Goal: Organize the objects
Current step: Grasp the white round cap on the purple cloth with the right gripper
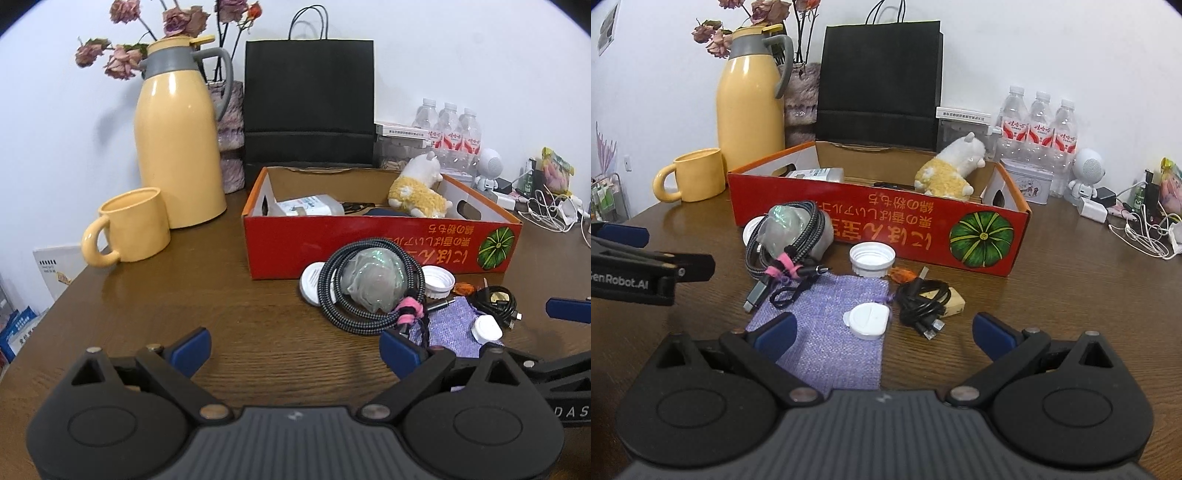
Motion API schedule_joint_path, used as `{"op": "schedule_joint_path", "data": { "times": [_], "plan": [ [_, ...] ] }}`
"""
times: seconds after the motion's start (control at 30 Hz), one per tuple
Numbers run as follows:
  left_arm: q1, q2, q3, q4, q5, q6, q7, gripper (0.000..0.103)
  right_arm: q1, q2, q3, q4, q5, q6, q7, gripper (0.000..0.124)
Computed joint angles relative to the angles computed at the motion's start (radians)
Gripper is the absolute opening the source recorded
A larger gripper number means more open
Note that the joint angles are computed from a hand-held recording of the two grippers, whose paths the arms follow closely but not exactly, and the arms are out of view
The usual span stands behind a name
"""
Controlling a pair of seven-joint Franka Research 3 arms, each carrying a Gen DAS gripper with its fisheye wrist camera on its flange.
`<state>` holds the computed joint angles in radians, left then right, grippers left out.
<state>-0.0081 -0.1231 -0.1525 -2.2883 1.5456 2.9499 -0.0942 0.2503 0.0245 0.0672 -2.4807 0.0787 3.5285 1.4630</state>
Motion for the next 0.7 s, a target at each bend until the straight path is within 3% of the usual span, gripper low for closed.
{"op": "schedule_joint_path", "data": {
  "times": [0.07,0.2,0.27,0.37,0.43,0.5,0.57,0.63,0.7],
  "plan": [
    [0.003,0.000,0.004,0.000,-0.001,0.010,-0.011,0.098,-0.005,0.003,0.000,0.002,-0.027,0.004,0.023,0.097],
    [0.007,0.000,0.006,-0.003,-0.010,0.019,-0.010,0.098,-0.041,0.017,0.003,0.029,-0.169,-0.034,0.148,0.071],
    [0.008,-0.001,0.005,-0.004,-0.009,0.021,-0.011,0.098,-0.059,0.029,0.011,0.048,-0.222,-0.050,0.195,0.067],
    [0.008,0.002,0.004,-0.002,-0.010,0.025,-0.004,0.098,-0.055,0.047,0.018,0.072,-0.200,-0.058,0.177,0.057],
    [0.006,0.004,0.003,-0.002,-0.020,0.022,0.005,0.098,-0.073,0.055,0.035,0.092,-0.224,-0.091,0.196,0.037],
    [0.006,0.005,0.003,-0.002,-0.030,0.021,0.013,0.098,-0.138,0.060,0.083,0.108,-0.317,-0.129,0.276,0.026],
    [0.007,0.007,0.004,-0.002,-0.033,0.026,0.014,0.098,-0.136,0.057,0.084,0.097,-0.285,-0.108,0.252,0.024],
    [0.007,0.007,0.002,-0.003,-0.041,0.021,0.019,0.098,-0.163,0.057,0.097,0.089,-0.337,-0.076,0.299,0.024],
    [0.008,0.009,0.002,-0.002,-0.045,0.023,0.022,0.098,-0.139,0.053,0.074,0.071,-0.315,-0.030,0.282,0.024]
  ]
}}
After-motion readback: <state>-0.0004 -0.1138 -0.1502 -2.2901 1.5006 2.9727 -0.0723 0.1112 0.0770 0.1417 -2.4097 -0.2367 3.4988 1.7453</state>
